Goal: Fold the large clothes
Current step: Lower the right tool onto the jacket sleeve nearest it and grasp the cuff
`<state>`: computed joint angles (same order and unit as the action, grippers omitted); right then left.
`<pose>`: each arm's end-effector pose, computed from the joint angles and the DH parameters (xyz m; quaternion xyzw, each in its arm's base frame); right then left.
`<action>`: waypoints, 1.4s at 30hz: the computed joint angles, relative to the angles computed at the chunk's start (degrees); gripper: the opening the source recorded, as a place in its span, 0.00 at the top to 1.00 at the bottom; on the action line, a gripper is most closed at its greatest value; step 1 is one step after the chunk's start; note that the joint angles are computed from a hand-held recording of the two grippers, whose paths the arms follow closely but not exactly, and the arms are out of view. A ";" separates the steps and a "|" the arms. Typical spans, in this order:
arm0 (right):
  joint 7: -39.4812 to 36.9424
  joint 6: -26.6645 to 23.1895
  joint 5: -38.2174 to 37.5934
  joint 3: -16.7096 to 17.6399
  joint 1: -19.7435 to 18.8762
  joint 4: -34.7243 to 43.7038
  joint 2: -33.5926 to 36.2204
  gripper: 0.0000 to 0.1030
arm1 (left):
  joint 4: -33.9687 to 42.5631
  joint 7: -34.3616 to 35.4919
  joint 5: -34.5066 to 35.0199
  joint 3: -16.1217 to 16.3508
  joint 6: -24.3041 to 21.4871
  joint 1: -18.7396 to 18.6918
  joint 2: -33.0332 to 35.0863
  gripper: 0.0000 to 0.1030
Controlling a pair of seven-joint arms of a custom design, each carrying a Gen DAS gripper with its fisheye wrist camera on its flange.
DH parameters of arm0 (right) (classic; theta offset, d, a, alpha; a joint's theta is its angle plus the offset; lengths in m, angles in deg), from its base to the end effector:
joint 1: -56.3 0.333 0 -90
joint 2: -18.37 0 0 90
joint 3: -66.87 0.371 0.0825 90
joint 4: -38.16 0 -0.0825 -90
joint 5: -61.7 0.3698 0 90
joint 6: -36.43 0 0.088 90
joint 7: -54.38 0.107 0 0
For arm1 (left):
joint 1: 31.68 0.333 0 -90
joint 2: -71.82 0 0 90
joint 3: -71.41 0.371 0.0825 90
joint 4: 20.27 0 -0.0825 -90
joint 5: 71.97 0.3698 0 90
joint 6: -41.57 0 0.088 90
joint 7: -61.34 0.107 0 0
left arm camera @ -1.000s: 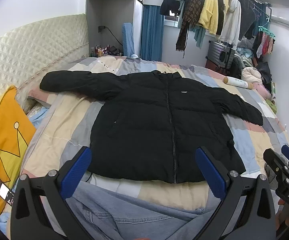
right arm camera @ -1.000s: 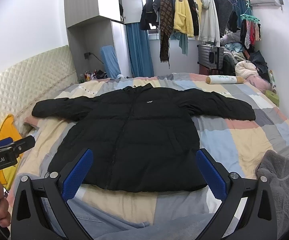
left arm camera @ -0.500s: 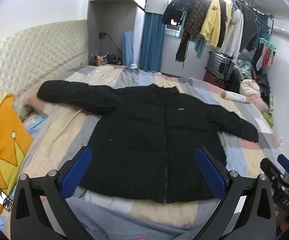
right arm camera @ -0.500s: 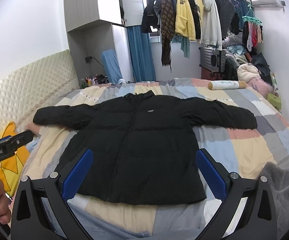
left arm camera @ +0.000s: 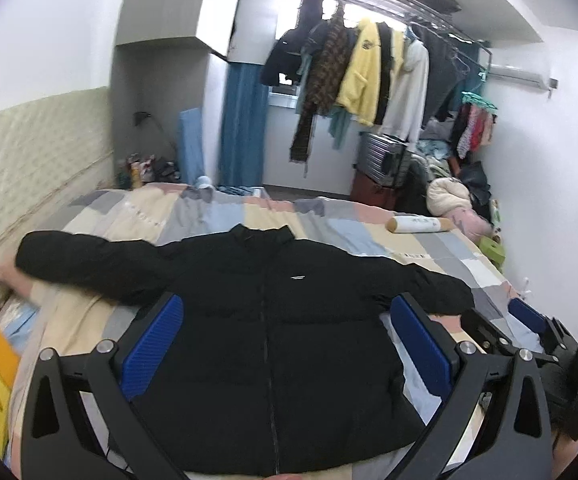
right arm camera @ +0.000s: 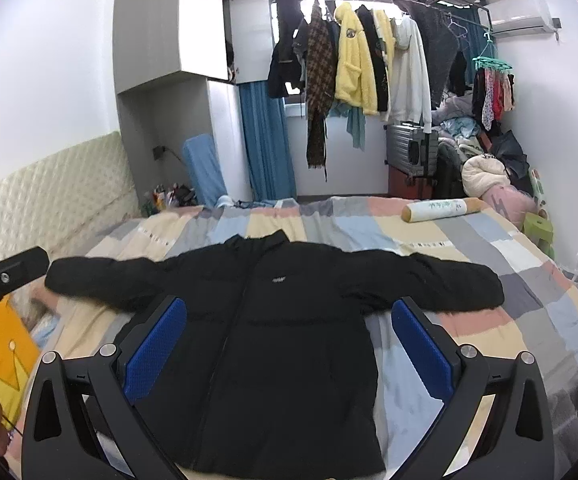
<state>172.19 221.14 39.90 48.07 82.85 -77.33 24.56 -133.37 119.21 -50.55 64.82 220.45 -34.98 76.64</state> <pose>0.5983 0.1279 0.5951 -0.6240 0.5812 -0.3233 0.4103 0.5981 -0.1331 0.6159 -0.6165 0.6015 -0.4182 0.2884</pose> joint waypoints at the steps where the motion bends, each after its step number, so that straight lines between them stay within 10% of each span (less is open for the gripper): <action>1: 0.86 0.58 -0.63 -1.31 0.79 0.91 1.32 0.00 | 0.48 2.67 -2.29 -1.34 0.45 1.02 0.88 0.00; 6: -3.26 2.35 4.48 0.72 -1.65 3.05 6.08 0.00 | 3.96 -4.25 6.22 8.00 3.12 -4.68 6.28 0.00; 10: -7.59 3.88 8.17 10.06 -10.28 4.10 9.30 0.00 | 5.89 -7.86 11.45 13.09 5.19 -6.59 10.41 0.00; 15: -10.58 5.83 12.74 4.37 -5.66 5.81 13.29 0.00 | 5.81 -12.04 10.91 25.83 10.89 -14.92 15.26 0.00; 19: -12.94 5.61 16.25 2.96 -5.56 9.34 16.65 0.00 | 6.80 -9.59 7.91 20.35 11.52 -9.73 17.70 0.00; 24: -15.75 3.41 20.59 0.95 -6.44 17.21 22.83 0.00 | 7.93 -5.27 4.43 5.81 9.18 2.55 20.21 0.00; 29: -16.63 -0.39 26.45 3.86 -11.77 24.69 28.36 0.00 | 8.67 -0.79 1.20 0.40 6.30 6.38 21.89 0.00; 33: -16.82 -4.79 30.35 1.45 -13.03 31.18 33.56 0.00 | 9.82 1.13 -0.22 2.40 5.45 4.43 23.61 0.00; 42: -22.91 -15.58 40.82 20.84 -30.96 45.29 42.61 0.06 | 13.71 5.84 -4.21 -2.01 0.75 7.38 27.57 0.00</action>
<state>149.27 205.55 80.72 68.91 51.89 -32.04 67.17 -119.66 125.06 -54.76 62.81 221.20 -27.60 104.22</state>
